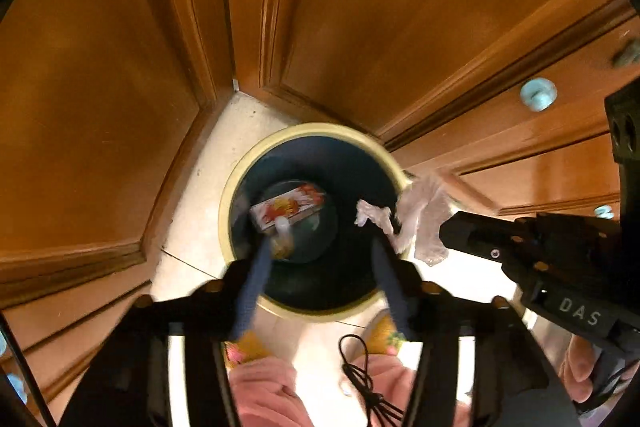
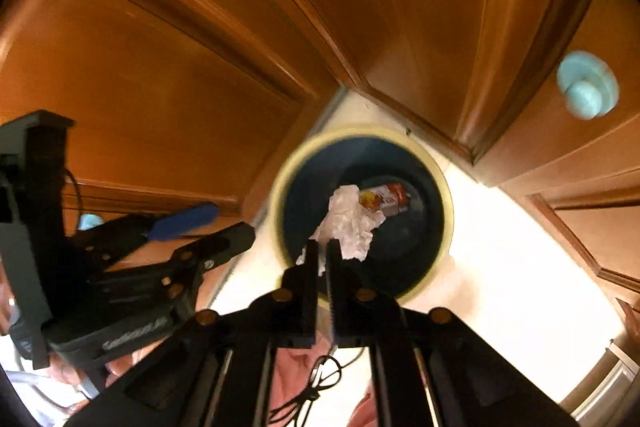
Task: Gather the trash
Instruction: 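Lower both tools over the bin and open them to drop items, then raise both tools back up to the counter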
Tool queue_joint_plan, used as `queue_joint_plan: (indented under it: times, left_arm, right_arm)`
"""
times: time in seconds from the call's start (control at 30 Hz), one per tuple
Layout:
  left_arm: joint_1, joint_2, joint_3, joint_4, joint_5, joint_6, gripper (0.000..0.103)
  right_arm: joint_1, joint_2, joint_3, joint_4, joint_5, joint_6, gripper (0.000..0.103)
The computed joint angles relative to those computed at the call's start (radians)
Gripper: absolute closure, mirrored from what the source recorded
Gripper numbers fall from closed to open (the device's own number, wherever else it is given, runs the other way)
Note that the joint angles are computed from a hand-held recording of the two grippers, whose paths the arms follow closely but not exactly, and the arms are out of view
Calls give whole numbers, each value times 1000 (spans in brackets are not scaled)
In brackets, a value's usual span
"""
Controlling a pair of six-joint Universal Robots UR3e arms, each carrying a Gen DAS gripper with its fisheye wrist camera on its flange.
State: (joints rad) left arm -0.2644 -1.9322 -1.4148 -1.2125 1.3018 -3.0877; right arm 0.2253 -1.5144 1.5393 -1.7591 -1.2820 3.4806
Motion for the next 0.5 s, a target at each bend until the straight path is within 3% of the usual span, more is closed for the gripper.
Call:
queue_joint_plan:
  times: [0.1,0.17,0.37,0.5]
  left_arm:
    - [-3,-17,-39,44,13,-7,44]
    - [1,-23,-47,54,16,-22,43]
    - [-2,13,-13,-18,19,-43,42]
    - [-14,28,90,-108,28,-32,35]
  right_arm:
    - [1,13,62,-57,-12,26,67]
    - [-6,4,77,-59,-20,26,61]
    - [-32,-69,116,-24,-8,47,60]
    - [-34,-93,15,80,-15,47,60]
